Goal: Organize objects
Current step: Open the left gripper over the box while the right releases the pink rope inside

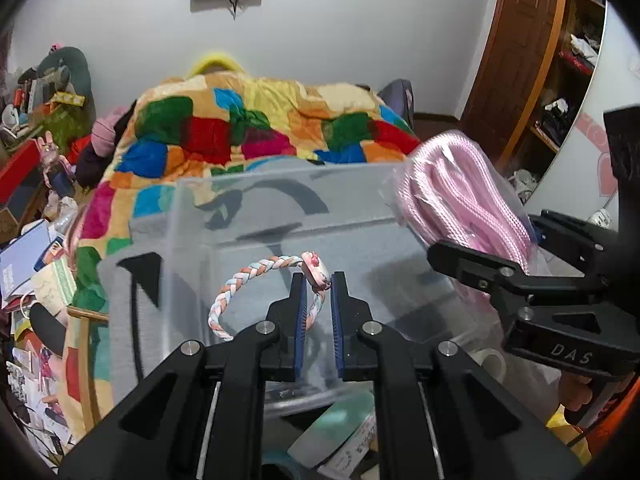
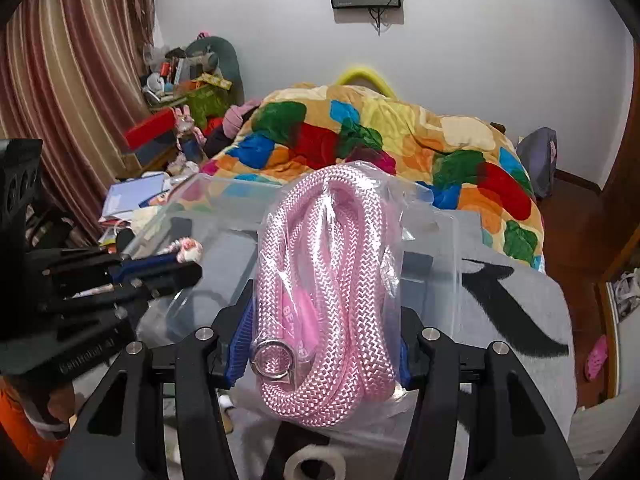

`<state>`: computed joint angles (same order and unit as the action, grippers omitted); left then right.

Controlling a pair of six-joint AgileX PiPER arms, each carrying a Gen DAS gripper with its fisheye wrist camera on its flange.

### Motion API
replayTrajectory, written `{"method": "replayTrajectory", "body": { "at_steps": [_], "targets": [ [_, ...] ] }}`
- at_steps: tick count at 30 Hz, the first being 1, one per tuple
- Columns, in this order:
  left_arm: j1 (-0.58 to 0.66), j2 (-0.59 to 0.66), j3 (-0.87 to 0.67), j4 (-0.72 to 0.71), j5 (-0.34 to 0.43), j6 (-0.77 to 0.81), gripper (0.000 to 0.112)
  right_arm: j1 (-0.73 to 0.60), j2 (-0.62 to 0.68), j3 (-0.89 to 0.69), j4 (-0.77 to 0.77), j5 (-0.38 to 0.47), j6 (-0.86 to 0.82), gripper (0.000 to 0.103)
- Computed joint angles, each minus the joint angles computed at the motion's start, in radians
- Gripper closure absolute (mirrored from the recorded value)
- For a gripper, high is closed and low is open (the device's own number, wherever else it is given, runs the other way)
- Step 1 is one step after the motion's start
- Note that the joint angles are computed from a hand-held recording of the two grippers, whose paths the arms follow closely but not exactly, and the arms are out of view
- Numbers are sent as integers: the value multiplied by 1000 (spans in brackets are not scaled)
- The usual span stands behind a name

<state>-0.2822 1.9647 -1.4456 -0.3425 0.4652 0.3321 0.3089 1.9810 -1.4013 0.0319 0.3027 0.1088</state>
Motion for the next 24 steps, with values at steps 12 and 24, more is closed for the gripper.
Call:
{"method": "replayTrajectory", "body": {
  "at_steps": [12,24],
  "targets": [
    [6,37,-52,-14,71,14,87,-14,86,-109,109,128,-128,49],
    [34,-154,133,-87,-39,101,53,-31,-143,122,121,-7,-135,40]
  ]
}}
